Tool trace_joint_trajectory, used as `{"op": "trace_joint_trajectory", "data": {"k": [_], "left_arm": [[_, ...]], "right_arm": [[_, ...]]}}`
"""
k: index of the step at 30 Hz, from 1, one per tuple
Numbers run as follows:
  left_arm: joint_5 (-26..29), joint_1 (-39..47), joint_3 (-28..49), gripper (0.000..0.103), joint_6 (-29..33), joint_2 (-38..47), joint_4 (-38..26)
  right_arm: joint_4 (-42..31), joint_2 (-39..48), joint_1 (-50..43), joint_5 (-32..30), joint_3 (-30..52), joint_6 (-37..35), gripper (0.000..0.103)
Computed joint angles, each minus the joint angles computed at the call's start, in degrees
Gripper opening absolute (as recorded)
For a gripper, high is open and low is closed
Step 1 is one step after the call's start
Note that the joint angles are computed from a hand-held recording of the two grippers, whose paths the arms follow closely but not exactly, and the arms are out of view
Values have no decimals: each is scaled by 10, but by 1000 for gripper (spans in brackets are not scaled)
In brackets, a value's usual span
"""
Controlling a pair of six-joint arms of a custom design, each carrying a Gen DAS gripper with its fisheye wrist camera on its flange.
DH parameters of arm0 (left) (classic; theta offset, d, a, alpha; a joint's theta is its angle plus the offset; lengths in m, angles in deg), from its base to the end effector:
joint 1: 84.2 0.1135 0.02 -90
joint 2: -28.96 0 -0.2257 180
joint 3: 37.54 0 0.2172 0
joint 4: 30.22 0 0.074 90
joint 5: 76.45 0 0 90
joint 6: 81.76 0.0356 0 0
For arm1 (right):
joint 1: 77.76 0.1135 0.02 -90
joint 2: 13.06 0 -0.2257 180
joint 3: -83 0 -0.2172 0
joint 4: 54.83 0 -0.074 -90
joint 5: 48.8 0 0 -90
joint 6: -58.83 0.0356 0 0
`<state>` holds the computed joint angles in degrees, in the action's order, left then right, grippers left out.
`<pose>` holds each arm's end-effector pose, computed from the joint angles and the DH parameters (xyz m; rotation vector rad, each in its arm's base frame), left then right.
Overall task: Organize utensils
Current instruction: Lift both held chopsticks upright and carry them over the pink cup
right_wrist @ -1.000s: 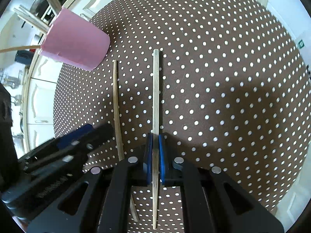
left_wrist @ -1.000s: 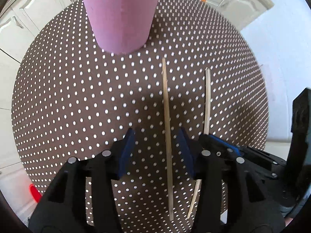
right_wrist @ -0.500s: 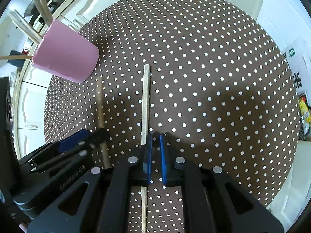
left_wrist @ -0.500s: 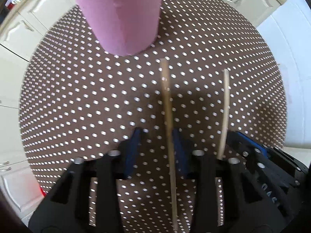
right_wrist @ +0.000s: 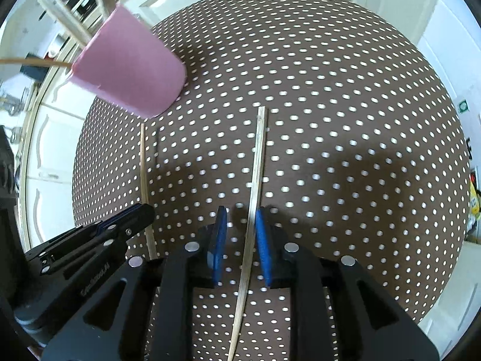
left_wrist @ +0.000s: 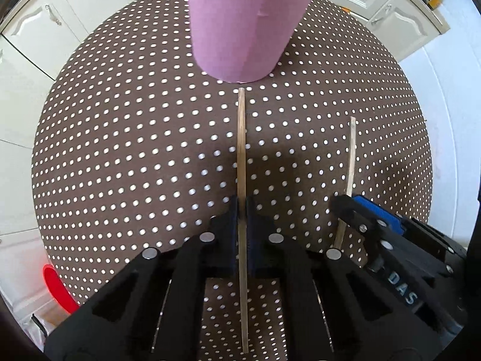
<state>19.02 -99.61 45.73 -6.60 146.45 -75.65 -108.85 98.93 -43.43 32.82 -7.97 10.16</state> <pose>0.3109 -0.0892 0.0839 0.0278 2.9849 -0.2082 0.2689 0.1899 0.1316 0.1595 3.0231 0.3870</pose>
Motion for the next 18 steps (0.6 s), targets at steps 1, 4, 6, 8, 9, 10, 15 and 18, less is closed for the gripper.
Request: {"op": "trace_joint_trajectory", "data": {"k": [1, 4, 6, 8, 9, 10, 15, 18], "left_arm": [[-2, 3, -8, 6, 0, -6, 3], [-9, 11, -38, 6, -1, -31, 13], [-7, 21, -64, 6, 3, -58, 16], [-5, 29, -85, 6, 7, -89, 13], [-5, 33, -90, 6, 10, -102, 9], [-4, 41, -95, 6, 18, -115, 2], [-4, 65, -122, 6, 37, -164, -1], [-12, 70, -136, 6, 41, -178, 5]], "right_arm": [[-7, 13, 5, 8, 14, -2, 19], [-21, 32, 9, 16, 42, 9, 12], [-14, 30, 5, 14, 38, 13, 5], [9, 18, -2, -1, 16, 29, 5], [15, 10, -7, -7, 8, 30, 5], [17, 6, -11, -10, 2, 29, 5], [18, -55, -17, -8, -36, 33, 5], [11, -86, -17, 0, -39, 33, 5]]}}
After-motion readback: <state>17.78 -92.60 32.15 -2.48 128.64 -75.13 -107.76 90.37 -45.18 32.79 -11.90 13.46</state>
